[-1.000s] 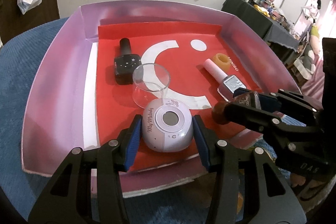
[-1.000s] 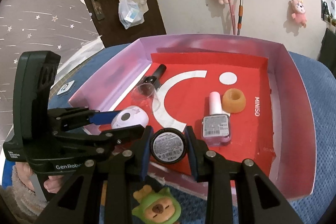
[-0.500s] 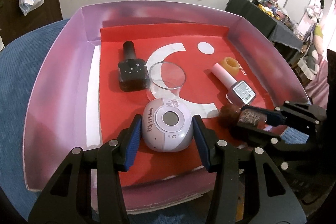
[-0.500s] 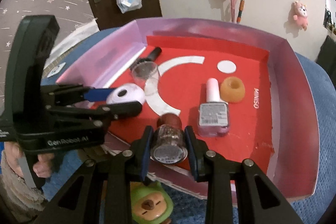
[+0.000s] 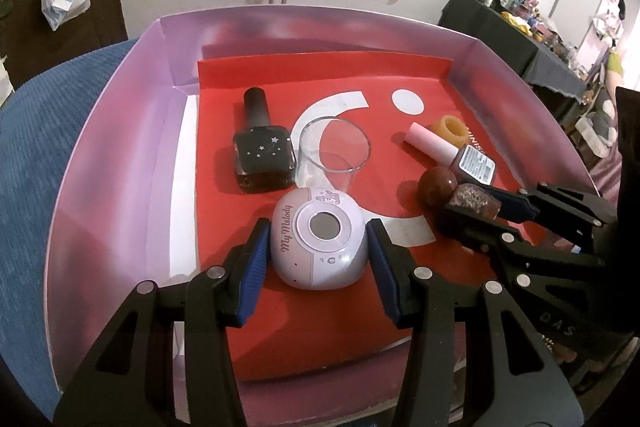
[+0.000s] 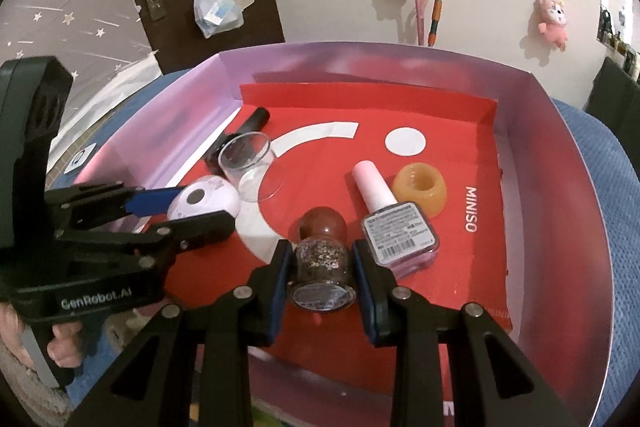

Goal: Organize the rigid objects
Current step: 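Open both tools to release the case and glitter polish, then withdraw both tools from the box toward the remaining objects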

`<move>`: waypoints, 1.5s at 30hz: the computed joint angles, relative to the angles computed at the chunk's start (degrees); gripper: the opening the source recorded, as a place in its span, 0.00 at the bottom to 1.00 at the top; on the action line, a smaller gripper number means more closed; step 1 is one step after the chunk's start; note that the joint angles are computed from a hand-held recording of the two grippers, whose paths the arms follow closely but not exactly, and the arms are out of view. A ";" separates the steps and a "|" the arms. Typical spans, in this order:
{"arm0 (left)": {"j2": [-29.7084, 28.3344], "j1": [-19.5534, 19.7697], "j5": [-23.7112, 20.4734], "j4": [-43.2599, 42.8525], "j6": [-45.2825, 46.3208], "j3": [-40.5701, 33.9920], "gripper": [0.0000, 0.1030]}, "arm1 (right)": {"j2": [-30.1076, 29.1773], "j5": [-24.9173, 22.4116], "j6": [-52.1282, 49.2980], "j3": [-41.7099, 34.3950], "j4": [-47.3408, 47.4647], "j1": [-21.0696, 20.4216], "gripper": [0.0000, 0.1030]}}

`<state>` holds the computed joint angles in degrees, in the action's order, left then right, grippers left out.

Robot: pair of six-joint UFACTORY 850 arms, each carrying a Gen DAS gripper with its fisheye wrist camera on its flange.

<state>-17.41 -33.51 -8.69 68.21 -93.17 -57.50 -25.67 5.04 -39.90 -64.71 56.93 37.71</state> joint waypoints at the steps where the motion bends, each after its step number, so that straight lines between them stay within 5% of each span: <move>1: -0.03 -0.04 -0.18 0.05 -0.02 -0.05 0.44 | -0.12 0.24 -1.64 -0.15 1.77 0.02 0.32; 11: -0.04 0.10 -0.17 0.53 -0.57 -0.04 0.44 | -0.79 -0.01 -10.91 -0.98 11.93 -0.41 0.32; 34: -0.12 -0.17 -2.51 4.58 -4.86 -0.03 0.45 | -0.57 -1.14 -1.68 -0.80 3.45 -0.75 0.33; 45: 1.32 -1.25 -6.19 12.31 -12.46 1.00 0.63 | 0.83 -0.28 2.43 0.12 -0.92 -0.09 0.39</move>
